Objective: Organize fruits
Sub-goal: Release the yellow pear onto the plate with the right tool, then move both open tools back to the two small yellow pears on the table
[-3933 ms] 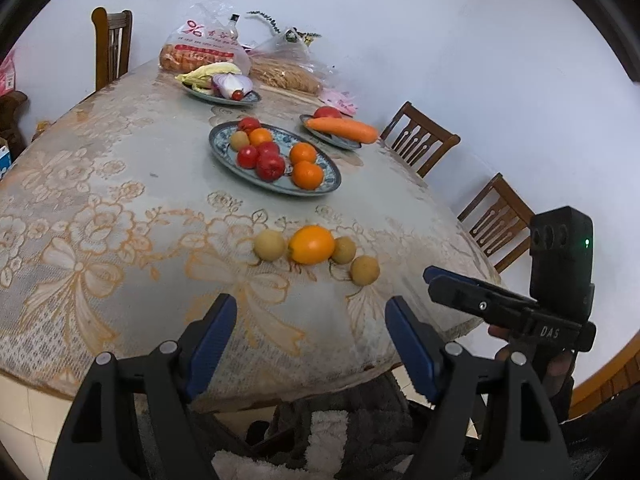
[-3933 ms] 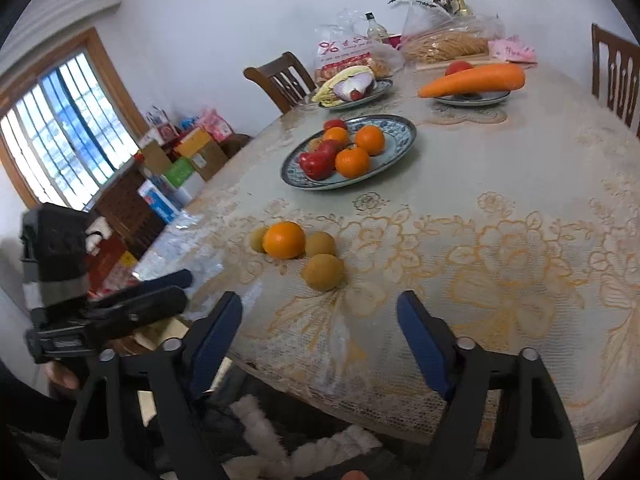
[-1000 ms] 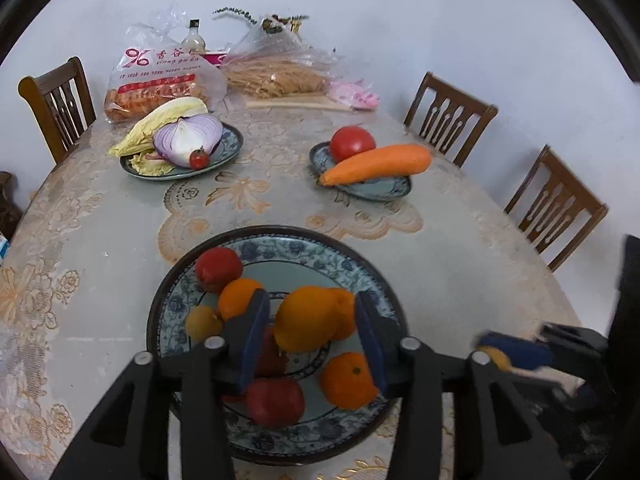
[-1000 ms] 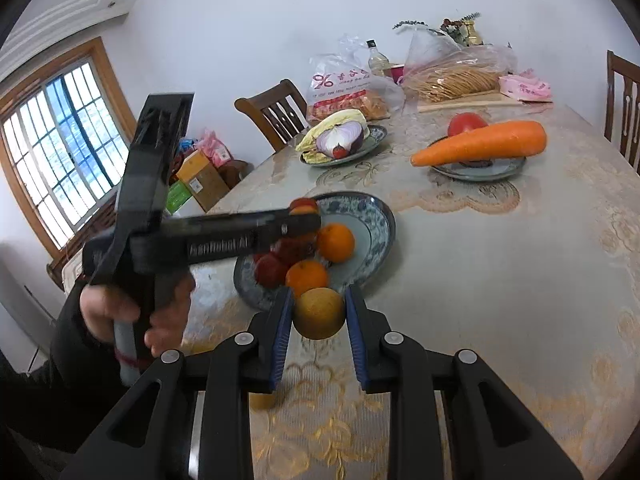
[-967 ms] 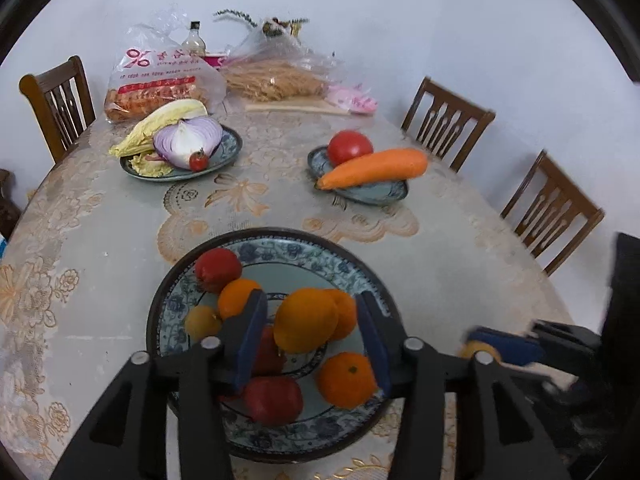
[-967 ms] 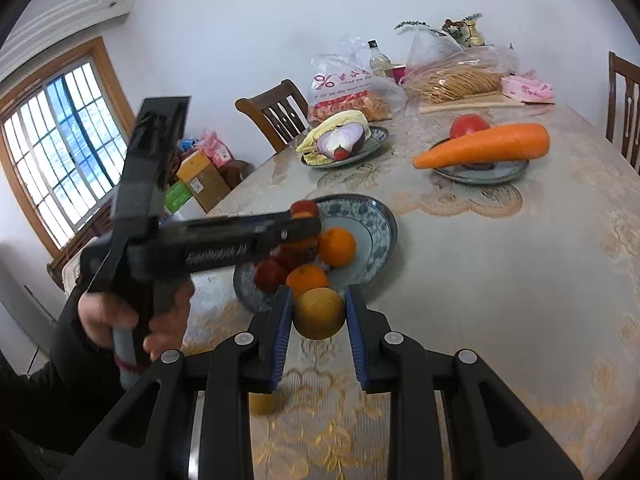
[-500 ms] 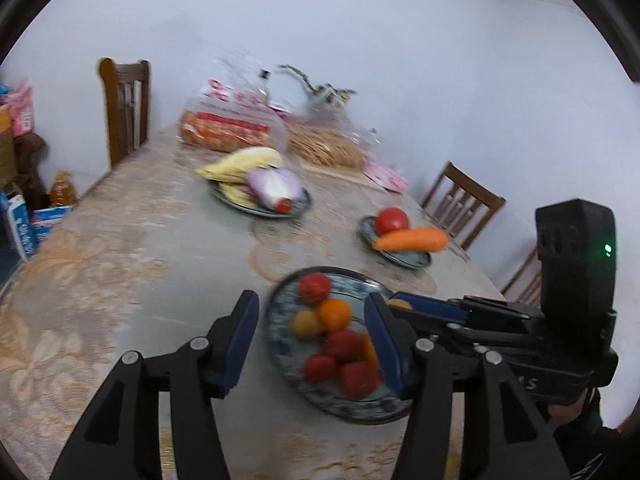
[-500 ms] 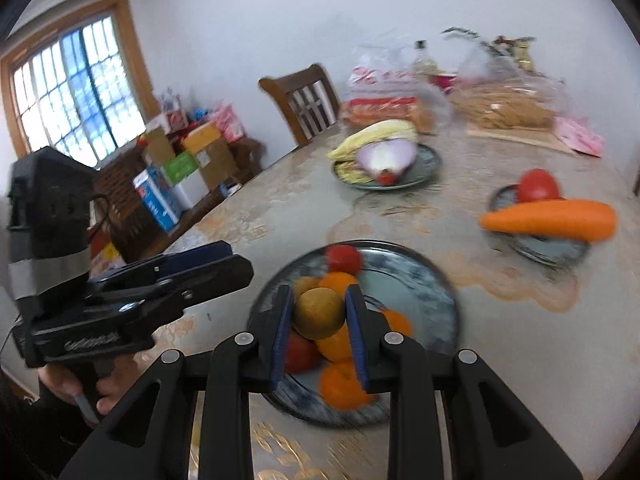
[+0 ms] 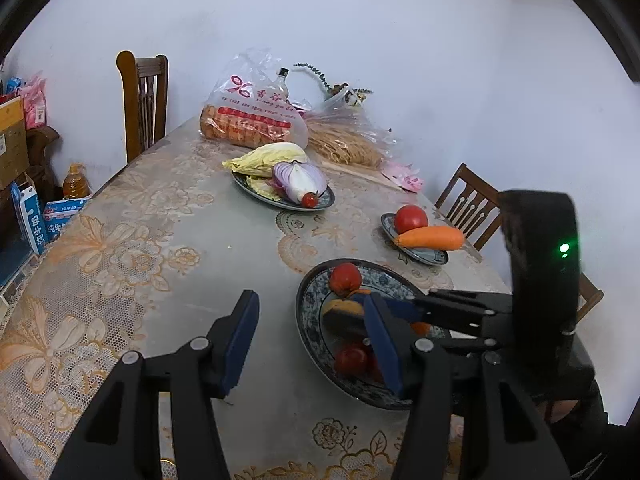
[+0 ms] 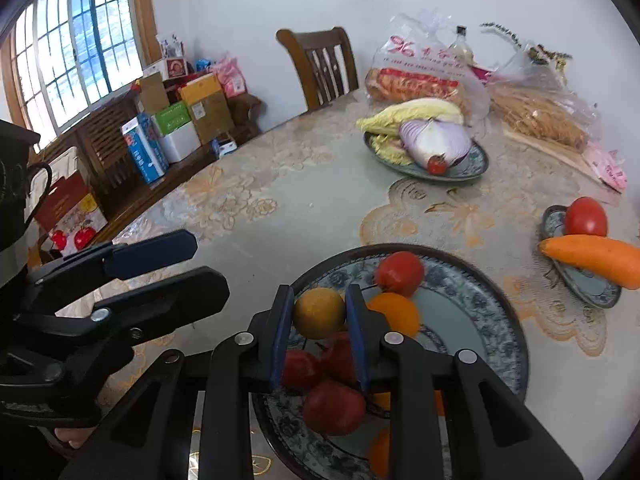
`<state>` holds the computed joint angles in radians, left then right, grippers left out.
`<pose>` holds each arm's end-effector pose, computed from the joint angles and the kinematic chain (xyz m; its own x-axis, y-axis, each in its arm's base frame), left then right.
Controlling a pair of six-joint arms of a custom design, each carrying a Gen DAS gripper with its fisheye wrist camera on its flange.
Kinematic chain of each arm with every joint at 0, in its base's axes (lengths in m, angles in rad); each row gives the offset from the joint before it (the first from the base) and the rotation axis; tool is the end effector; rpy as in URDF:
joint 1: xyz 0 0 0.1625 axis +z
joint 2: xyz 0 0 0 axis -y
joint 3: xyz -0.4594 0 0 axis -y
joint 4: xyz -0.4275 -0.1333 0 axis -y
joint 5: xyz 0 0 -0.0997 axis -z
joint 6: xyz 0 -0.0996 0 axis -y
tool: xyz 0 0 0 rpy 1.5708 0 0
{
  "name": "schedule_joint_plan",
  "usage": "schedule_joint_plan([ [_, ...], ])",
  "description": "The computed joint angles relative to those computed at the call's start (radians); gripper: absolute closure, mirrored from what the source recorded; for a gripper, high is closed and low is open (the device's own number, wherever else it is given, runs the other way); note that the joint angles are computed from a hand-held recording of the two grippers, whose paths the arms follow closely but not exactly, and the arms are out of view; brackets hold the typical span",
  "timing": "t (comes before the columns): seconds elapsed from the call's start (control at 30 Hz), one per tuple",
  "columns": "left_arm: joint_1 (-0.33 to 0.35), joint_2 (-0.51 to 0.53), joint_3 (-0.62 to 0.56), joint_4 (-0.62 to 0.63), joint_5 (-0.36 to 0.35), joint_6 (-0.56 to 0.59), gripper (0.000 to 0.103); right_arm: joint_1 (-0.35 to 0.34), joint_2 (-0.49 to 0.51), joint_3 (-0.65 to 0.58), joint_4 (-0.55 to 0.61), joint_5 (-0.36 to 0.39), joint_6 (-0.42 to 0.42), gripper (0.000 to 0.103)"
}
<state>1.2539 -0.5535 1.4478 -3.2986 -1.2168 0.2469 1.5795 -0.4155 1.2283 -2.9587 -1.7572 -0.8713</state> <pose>-0.0882 -0.8074 0.0816 -0.8906 0.2031 -0.4069 0.4405 0.6076 -0.6609 0.1222 -0.8501 0.0096 -0.6276 -0.5827 0.5163 -0.7573 0.6108 -0.2312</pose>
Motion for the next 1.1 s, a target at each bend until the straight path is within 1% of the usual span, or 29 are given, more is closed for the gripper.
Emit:
schedule_joint_plan([
  [0.13,0.001,-0.002,0.006,-0.016,-0.004,0.002,0.045,0.003,0.01,-0.012,0.016,-0.022,-0.002,0.074],
  [0.17,0.001,-0.002,0.006,-0.016,-0.007,0.0,0.045,0.002,0.007,-0.01,0.022,-0.014,0.001,0.071],
  [0.23,0.003,-0.003,0.006,-0.009,-0.012,-0.002,0.045,-0.001,0.0,0.0,0.007,-0.001,0.006,0.057],
  [0.3,0.004,-0.006,0.009,-0.009,-0.023,0.002,0.045,0.0,-0.011,0.022,-0.028,-0.013,0.003,0.052],
  [0.33,0.005,-0.008,0.013,-0.012,-0.033,0.006,0.045,-0.001,-0.019,0.035,-0.041,-0.01,0.001,0.051],
  [0.47,0.008,-0.02,0.031,-0.001,-0.065,0.015,0.045,-0.012,-0.069,0.119,-0.122,0.021,-0.009,0.05],
  [0.53,0.006,-0.033,0.053,0.004,-0.067,0.015,0.045,-0.018,-0.095,0.159,-0.154,0.041,-0.002,0.05],
  [0.67,-0.005,-0.062,0.118,-0.004,-0.067,0.017,0.045,-0.052,-0.17,0.254,-0.171,0.13,0.04,0.05],
  [0.77,-0.02,-0.087,0.175,-0.009,-0.05,0.013,0.045,-0.08,-0.224,0.332,-0.218,0.167,0.093,0.05],
  [0.93,-0.063,-0.131,0.29,-0.043,0.001,-0.004,0.045,-0.113,-0.304,0.442,-0.227,0.185,0.165,0.05],
  [1.0,-0.084,-0.145,0.335,-0.073,0.025,-0.004,0.045,-0.125,-0.335,0.496,-0.256,0.198,0.176,0.05],
  [1.1,-0.121,-0.165,0.4,-0.12,0.065,-0.007,0.044,-0.134,-0.368,0.567,-0.305,0.207,0.162,0.05],
])
